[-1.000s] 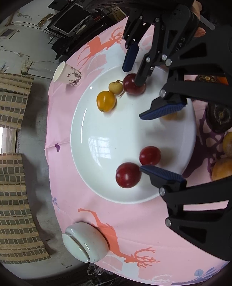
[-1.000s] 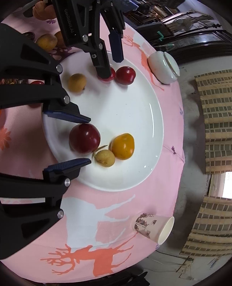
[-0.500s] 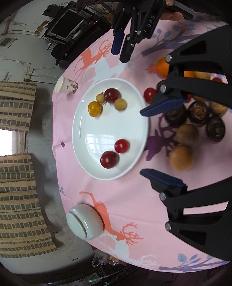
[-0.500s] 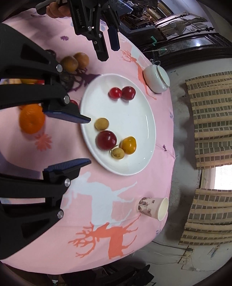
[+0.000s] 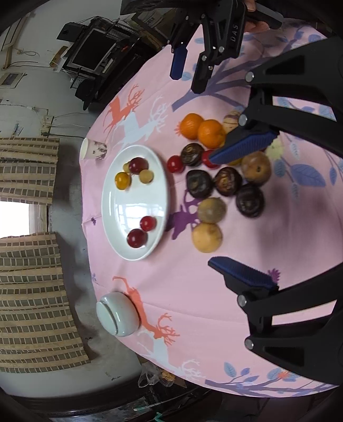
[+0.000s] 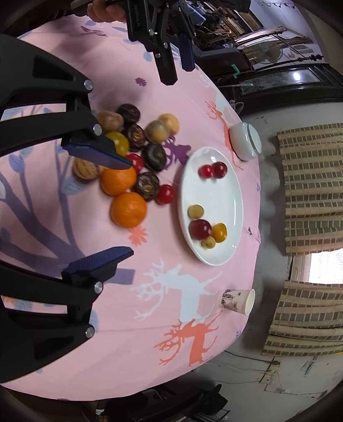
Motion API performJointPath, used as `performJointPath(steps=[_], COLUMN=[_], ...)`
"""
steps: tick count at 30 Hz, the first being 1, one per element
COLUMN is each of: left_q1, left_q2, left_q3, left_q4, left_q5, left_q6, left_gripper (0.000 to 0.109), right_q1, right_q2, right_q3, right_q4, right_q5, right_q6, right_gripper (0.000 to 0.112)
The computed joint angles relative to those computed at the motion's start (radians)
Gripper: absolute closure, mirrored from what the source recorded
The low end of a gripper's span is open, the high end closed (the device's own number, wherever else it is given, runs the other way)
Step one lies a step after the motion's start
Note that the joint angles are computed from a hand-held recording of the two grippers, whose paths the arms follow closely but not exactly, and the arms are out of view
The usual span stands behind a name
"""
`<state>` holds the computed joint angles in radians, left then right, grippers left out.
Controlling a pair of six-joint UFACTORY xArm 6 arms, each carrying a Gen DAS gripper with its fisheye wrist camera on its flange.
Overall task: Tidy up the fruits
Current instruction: 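Move both open tools back from the plate toward the fruit pile, then grasp the striped pepino melon with the right tool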
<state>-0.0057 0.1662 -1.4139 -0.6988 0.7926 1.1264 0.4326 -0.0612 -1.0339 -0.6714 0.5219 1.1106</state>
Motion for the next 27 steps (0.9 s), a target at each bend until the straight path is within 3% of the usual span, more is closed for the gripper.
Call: performJointPath(steps=[14, 27], left_q1=[0.032, 0.02], left_q2=[-0.039, -0.006], left_q3=[0.123, 0.134], left_q4=[-0.009, 0.001], left_q5=[-0.011, -0.02], left_q6=[-0.001, -0.009], left_gripper=[0.03, 0.028], right_q1=[0.034, 0.027], right_q2=[-0.006, 0.073], right_q3=[0.06, 0.023], right_q4=[0.018, 0.144], right_q5=[-0.031, -0.063], right_q6=[0.066, -0.056], right_gripper=[0.051, 0.052])
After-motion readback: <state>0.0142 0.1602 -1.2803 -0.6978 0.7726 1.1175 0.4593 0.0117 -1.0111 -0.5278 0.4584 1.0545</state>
